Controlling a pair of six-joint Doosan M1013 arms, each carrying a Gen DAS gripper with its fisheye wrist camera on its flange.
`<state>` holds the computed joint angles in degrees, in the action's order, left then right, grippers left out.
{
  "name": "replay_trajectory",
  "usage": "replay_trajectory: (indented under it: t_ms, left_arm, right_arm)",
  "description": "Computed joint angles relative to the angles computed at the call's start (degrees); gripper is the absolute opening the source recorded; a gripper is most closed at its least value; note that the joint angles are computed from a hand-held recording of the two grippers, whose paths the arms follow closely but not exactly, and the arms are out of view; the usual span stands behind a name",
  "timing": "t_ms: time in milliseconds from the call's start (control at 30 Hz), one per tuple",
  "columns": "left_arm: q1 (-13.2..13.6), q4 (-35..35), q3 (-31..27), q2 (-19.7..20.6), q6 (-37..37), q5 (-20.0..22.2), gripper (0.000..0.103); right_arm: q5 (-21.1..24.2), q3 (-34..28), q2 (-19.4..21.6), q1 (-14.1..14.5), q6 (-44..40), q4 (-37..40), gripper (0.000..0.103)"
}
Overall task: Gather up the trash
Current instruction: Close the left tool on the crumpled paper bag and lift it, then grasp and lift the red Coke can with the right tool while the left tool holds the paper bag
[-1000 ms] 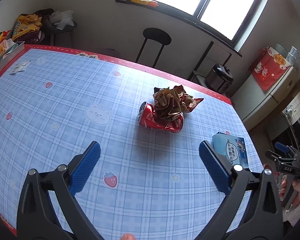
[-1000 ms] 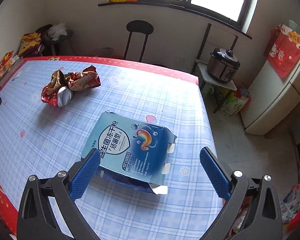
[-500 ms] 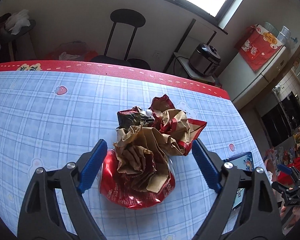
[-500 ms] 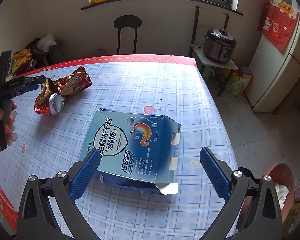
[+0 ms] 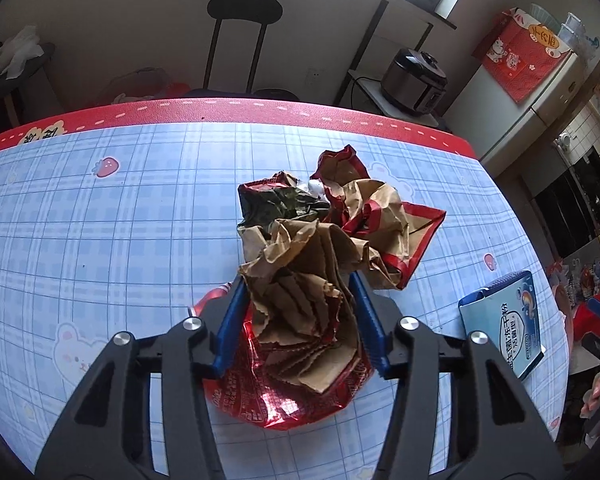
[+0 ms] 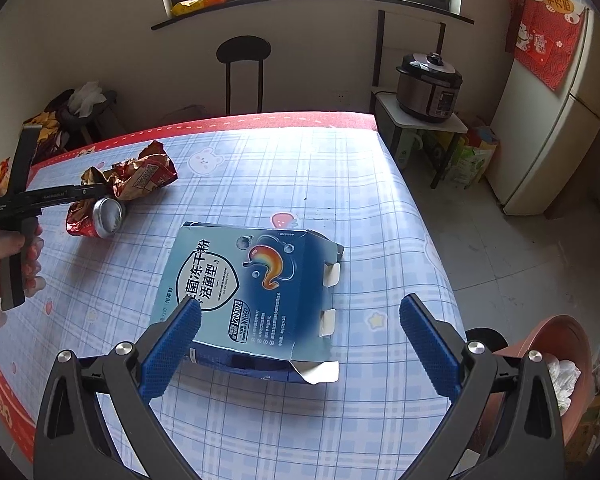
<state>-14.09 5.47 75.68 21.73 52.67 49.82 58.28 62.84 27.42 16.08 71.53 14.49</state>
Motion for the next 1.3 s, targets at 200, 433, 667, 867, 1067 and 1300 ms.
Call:
replay_trajectory:
  t_ms: [200,433,667,867,1067,1300]
  left_arm:
    - [-1.0,3.0,3.4,-3.5,-2.8,-4.7,0.039]
    - [-2.1,11.8,10.3,-10.9,-14.5,-12.5,0.038]
    - [-4.8,31.0,19.8,-19.8,-38.1,-9.8,0.038]
    - [-7.0,37.0,25.5,-24.7,-48.9,-4.1,0.038]
    - [-9.6,40.5,30.1,-29.2,-56.8,0.3,0.039]
    - [-12.7,41.3,32.1,-31.0,-60.9,4.8,0.039]
  right_arm:
    - [0.9,-0.3,-0.2,0.8,-2.0,1.2,0.098]
    - [3.8,-2.7,1.1,2.9,-6.9,3.3,0.098]
    - [8.9,-9.1,5.2,6.7,-14.8,8.5,0.098]
    - [15.4,-18.7,12.1,10.9,-10.4,7.9,0.076]
    - [18.9,-25.5,17.4,13.3,1.6,6.2,0.067]
    - [21.2,-26.8,19.3,14.2,10.4,7.0,0.049]
